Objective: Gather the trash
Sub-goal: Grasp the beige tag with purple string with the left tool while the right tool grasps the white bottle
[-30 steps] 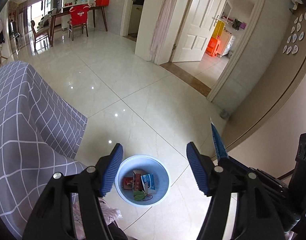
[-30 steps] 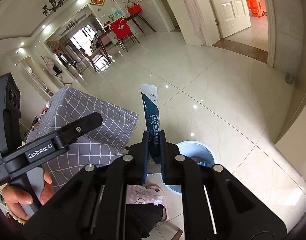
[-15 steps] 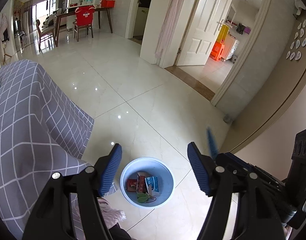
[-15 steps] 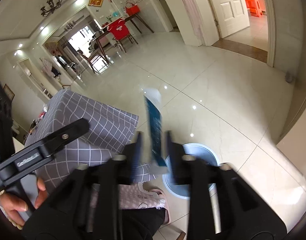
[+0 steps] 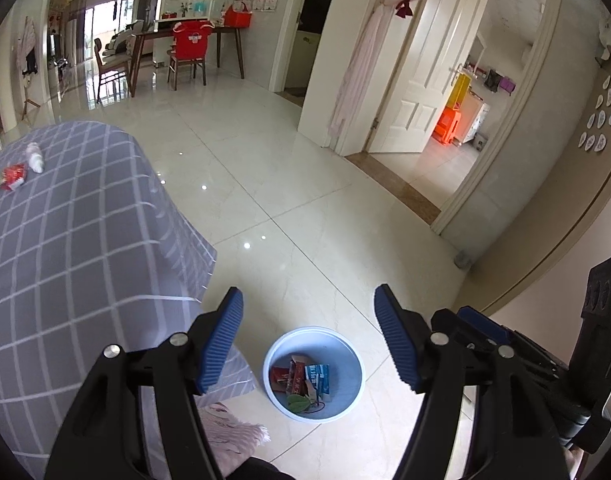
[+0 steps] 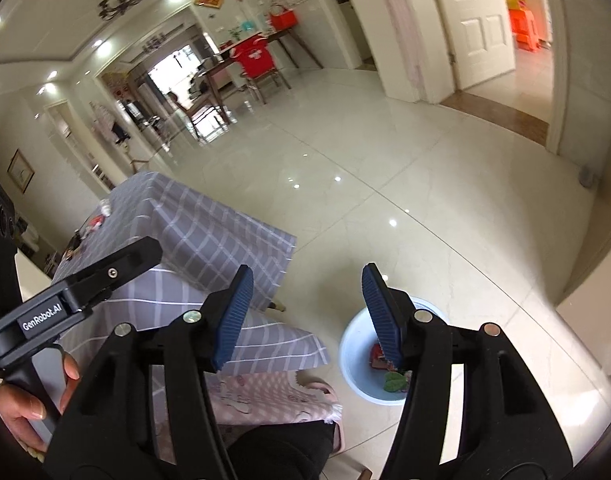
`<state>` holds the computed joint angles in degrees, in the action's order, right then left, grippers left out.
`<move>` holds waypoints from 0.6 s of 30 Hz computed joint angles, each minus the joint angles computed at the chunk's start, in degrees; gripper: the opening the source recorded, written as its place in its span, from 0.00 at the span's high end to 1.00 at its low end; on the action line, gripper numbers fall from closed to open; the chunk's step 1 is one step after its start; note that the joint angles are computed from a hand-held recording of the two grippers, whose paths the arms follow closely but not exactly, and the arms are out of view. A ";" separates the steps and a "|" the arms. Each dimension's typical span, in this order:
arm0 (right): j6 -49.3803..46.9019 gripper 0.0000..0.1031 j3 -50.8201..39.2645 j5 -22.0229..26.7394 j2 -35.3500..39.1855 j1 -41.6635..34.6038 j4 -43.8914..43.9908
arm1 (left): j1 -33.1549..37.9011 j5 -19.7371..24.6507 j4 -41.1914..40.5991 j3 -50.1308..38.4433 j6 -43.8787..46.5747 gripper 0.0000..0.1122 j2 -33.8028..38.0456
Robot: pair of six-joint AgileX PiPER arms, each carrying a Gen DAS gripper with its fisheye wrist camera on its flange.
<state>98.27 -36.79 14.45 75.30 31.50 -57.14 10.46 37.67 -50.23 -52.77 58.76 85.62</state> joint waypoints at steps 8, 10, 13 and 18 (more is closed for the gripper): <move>-8.48 0.45 -16.50 5.05 10.15 9.71 5.69 | 14.93 7.83 1.40 -8.65 3.47 0.40 2.30; -13.28 0.45 -22.51 5.99 14.21 11.61 9.01 | 18.46 9.24 2.10 -12.05 3.68 0.40 4.05; -22.77 0.45 -31.68 7.51 20.14 13.25 16.14 | 23.44 10.90 3.55 -18.82 2.59 0.40 8.16; -37.64 0.45 -47.89 11.19 30.81 14.49 28.02 | 28.61 12.57 7.35 -30.76 -2.13 0.40 15.92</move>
